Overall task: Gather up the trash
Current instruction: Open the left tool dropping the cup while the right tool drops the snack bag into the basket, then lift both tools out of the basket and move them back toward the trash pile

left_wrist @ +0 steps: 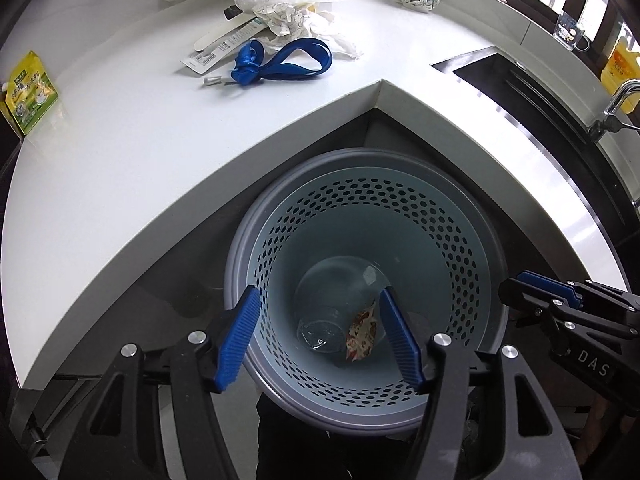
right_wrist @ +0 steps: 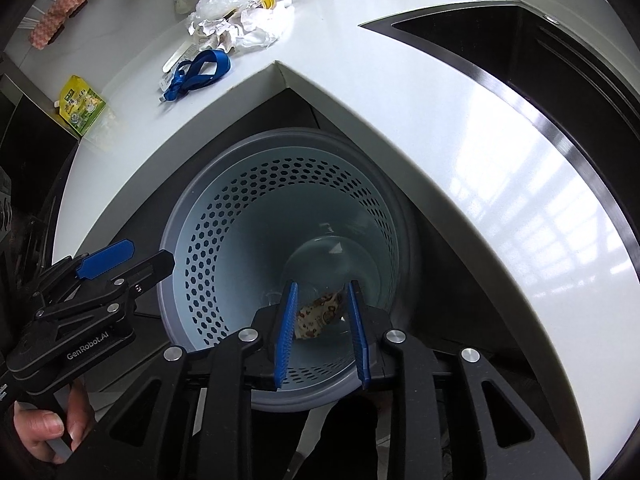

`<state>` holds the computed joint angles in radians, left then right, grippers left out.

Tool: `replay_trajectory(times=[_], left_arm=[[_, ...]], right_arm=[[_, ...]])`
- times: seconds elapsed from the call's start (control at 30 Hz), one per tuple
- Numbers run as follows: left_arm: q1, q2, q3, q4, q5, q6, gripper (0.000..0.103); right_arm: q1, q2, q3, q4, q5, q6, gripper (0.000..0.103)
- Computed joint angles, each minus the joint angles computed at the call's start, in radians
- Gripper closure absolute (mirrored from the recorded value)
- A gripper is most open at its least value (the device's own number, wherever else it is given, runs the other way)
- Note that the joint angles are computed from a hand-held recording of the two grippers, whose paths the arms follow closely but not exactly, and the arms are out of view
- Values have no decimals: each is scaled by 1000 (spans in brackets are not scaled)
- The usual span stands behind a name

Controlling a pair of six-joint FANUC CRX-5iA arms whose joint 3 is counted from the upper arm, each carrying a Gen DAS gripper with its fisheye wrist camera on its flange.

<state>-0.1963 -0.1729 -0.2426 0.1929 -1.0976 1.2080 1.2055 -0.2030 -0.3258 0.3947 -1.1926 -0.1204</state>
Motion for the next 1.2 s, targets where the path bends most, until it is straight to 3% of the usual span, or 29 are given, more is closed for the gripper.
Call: replay_trajectory(times=[0.83, 1.2], left_arm=[[-30, -42, 83, -26, 0, 79, 37], [-34, -40, 137, -41, 1, 118, 34]], right_arm=[[37, -84, -7, 124, -42, -3, 66], [4, -98, 2, 173, -16, 36, 61]])
